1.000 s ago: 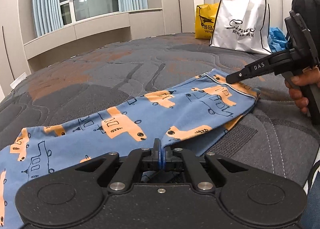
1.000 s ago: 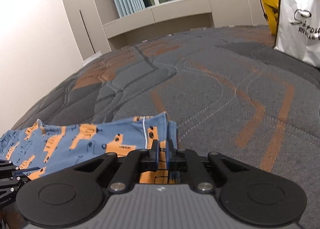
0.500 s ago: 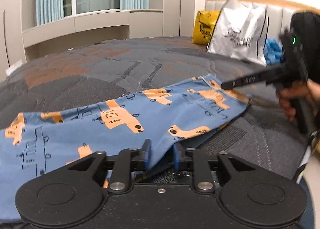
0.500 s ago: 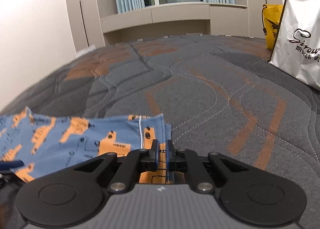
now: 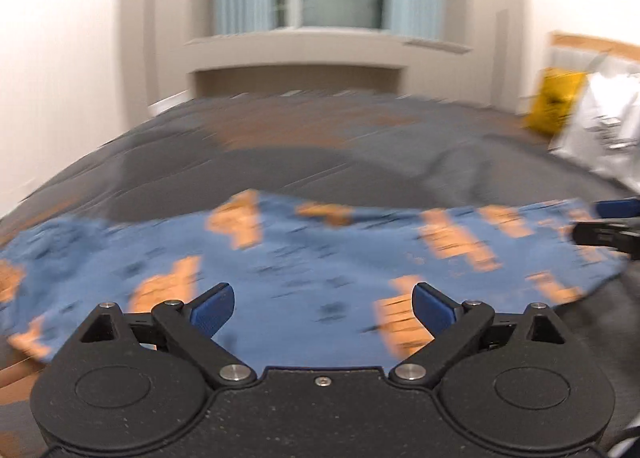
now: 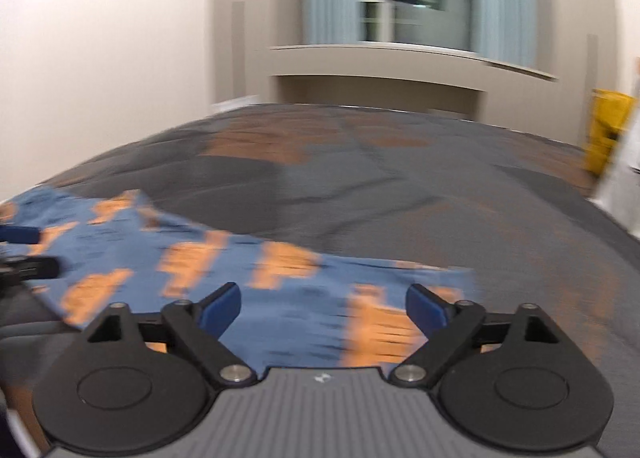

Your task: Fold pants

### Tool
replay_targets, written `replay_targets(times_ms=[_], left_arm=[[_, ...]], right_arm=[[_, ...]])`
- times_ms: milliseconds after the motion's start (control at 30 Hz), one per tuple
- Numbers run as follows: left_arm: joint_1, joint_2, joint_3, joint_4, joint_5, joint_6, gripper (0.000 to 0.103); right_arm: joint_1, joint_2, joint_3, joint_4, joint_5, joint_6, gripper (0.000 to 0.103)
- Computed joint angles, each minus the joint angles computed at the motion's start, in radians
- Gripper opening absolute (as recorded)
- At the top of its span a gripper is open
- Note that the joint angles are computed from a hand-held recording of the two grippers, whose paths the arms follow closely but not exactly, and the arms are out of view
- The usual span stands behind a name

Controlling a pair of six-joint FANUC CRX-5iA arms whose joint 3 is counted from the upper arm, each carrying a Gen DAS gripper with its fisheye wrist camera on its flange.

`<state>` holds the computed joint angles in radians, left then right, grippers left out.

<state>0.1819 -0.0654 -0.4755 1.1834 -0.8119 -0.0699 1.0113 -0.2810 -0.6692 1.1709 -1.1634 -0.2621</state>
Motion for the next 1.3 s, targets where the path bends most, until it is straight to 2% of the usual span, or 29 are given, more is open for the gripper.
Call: replay_targets(times_ms=[67,133,267,467,500,533,567,600,633,700,767,800,900,1000,1067,1100,1167,1200,1233,1267,1300], left_arm=[[0.01,0.014,0.011,-0.014,0.043,0.014,0.096],[0.022,0.033,0.026,-0.035,0.077,0.022,0.097],[0.062,0.083,0.062,-0.033,0.077,-0.014,0.102],[0.103,0.146,0.116,0.024,0.091,-0.075,0.102],[0.112,0.155,0.128,0.038,0.084,-0.073,0.102],[0.128,0.174,0.152,0.045,0.054,-0.053,0.102],[0.145,0.198,0.182,0.058,0.012,-0.03,0.102],[0.153,0.222,0.208,0.081,-0.021,-0.018,0.102],[0.153,0.239,0.226,0.104,-0.033,-0.016,0.102],[0.133,0.267,0.255,0.154,-0.011,-0.036,0.102],[0.106,0.294,0.282,0.187,0.015,-0.072,0.102],[0.094,0.309,0.298,0.191,0.033,-0.085,0.102],[0.05,0.337,0.338,0.137,0.184,-0.029,0.102],[0.047,0.369,0.375,0.099,0.226,0.035,0.102],[0.07,0.393,0.417,0.008,0.205,0.142,0.102],[0.088,0.413,0.46,-0.073,0.171,0.244,0.102],[0.111,0.445,0.517,-0.139,0.116,0.364,0.102],[0.117,0.456,0.535,-0.154,0.103,0.396,0.102],[0.117,0.465,0.55,-0.177,0.109,0.426,0.102],[0.117,0.466,0.549,-0.185,0.124,0.432,0.102],[0.117,0.466,0.549,-0.189,0.132,0.437,0.102]], right_arm=[[-0.025,0.047,0.032,0.025,0.081,0.034,0.1],[-0.032,0.1,0.074,0.006,0.101,0.106,0.1],[-0.01,0.18,0.142,-0.099,0.002,0.23,0.103],[0.035,0.092,0.076,-0.148,-0.099,0.095,0.103],[0.041,0.088,0.085,-0.172,-0.127,0.067,0.103],[0.049,0.095,0.101,-0.194,-0.17,0.057,0.103],[0.04,0.097,0.112,-0.194,-0.172,0.06,0.103],[0.017,0.08,0.107,-0.173,-0.121,0.052,0.103],[-0.019,0.054,0.095,-0.141,-0.025,0.029,0.103],[-0.129,0.03,0.083,-0.07,0.221,0.003,0.103],[-0.232,0.091,0.131,-0.014,0.404,0.048,0.103],[-0.275,0.144,0.183,-0.011,0.477,0.121,0.103],[-0.341,0.318,0.371,-0.099,0.609,0.388,0.097],[-0.365,0.476,0.581,-0.322,0.673,0.669,0.087],[-0.364,0.58,0.74,-0.493,0.615,0.87,0.067],[-0.364,0.61,0.795,-0.574,0.59,0.944,0.061],[-0.379,0.664,0.893,-0.742,0.553,1.056,0.033],[-0.387,0.675,0.91,-0.785,0.562,1.083,0.028],[-0.393,0.673,0.895,-0.783,0.602,1.071,0.012],[-0.395,0.668,0.878,-0.758,0.63,1.043,0.008],[-0.393,0.661,0.849,-0.682,0.648,0.968,0.003]])
